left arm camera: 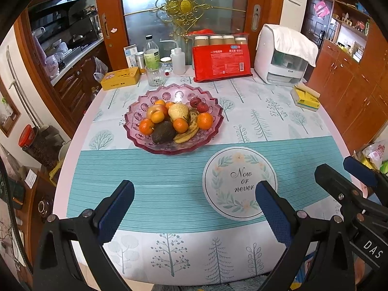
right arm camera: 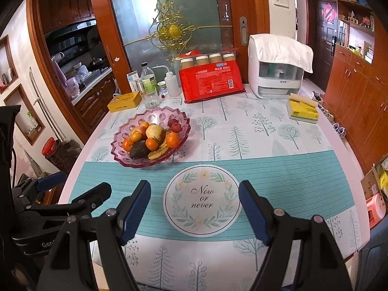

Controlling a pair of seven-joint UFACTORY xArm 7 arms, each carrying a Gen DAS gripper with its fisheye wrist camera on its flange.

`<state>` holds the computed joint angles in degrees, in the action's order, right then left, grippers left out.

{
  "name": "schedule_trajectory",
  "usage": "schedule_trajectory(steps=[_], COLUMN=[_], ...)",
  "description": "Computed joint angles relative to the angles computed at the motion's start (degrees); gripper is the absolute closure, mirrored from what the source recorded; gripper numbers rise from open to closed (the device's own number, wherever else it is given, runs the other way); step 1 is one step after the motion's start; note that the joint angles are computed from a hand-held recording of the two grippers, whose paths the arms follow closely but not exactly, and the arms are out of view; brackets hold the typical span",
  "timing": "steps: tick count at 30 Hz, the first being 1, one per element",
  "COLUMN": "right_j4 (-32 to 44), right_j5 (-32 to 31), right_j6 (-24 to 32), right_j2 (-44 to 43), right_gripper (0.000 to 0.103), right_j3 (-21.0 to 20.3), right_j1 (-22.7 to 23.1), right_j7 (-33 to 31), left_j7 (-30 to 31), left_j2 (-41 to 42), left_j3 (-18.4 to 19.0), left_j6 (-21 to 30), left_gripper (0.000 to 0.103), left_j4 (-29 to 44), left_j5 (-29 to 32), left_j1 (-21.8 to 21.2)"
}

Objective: Organize fruits

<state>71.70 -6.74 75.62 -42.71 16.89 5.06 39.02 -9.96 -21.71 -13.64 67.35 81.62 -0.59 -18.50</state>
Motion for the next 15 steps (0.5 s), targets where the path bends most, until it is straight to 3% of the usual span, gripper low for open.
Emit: schedule_trajectory(steps=[15], right_j4=[0.13], right_j5=[-0.2], right_j6=[-0.03], right_j2=[0.2], right_gripper=[0.027], right_j3=[0.01], right_j1=[0.02], right_j7=[0.4], left_j7=[-0.11], left_j2=[0.4], left_j3=[-0.06], left_j6=[-0.21], left_gripper=[0.003], left_j4=[0.31], left_j5=[0.14], left_j1=[-0.13])
